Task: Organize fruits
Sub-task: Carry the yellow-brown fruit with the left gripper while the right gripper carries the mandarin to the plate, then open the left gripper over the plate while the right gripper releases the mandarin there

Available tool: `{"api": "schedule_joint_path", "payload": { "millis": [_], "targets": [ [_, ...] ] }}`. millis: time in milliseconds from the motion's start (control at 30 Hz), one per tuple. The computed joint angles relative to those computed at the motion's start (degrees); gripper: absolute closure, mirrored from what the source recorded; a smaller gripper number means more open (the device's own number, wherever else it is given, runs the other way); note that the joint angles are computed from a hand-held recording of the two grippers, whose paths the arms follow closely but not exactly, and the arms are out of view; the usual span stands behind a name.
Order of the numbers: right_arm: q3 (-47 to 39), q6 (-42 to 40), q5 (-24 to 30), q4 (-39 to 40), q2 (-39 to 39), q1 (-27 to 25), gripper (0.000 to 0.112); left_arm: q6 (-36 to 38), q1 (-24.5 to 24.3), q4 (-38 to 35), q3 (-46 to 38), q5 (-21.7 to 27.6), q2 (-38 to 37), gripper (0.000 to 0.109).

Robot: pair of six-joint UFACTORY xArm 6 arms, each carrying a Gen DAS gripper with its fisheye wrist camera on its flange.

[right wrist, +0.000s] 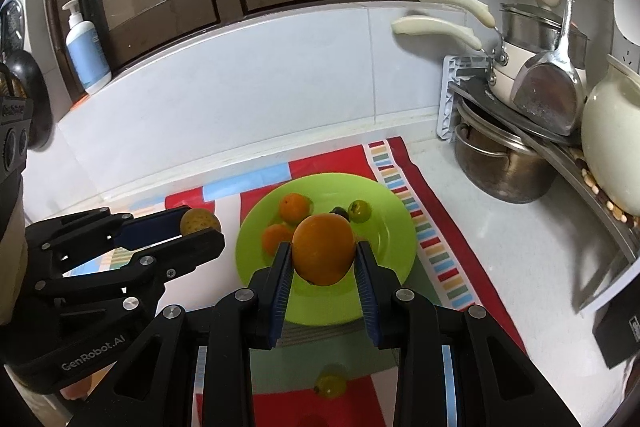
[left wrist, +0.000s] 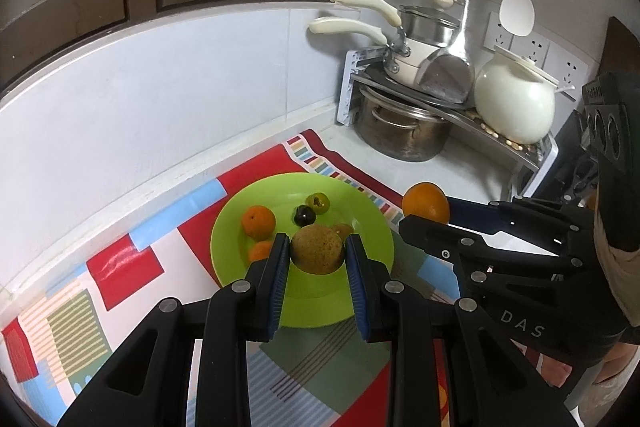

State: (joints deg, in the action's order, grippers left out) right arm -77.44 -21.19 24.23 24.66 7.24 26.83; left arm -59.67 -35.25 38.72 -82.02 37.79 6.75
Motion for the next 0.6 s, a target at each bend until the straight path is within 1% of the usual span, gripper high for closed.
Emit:
{"api": "schedule_joint_path", "payload": {
  "millis": [600],
  "targets": [
    [-12.32,0.8,3.89,-1.76,11.85,-1.54,0.08,4.33,4.48,-4.82,-4.15,-2.82,6.79,0.08]
  ]
}}
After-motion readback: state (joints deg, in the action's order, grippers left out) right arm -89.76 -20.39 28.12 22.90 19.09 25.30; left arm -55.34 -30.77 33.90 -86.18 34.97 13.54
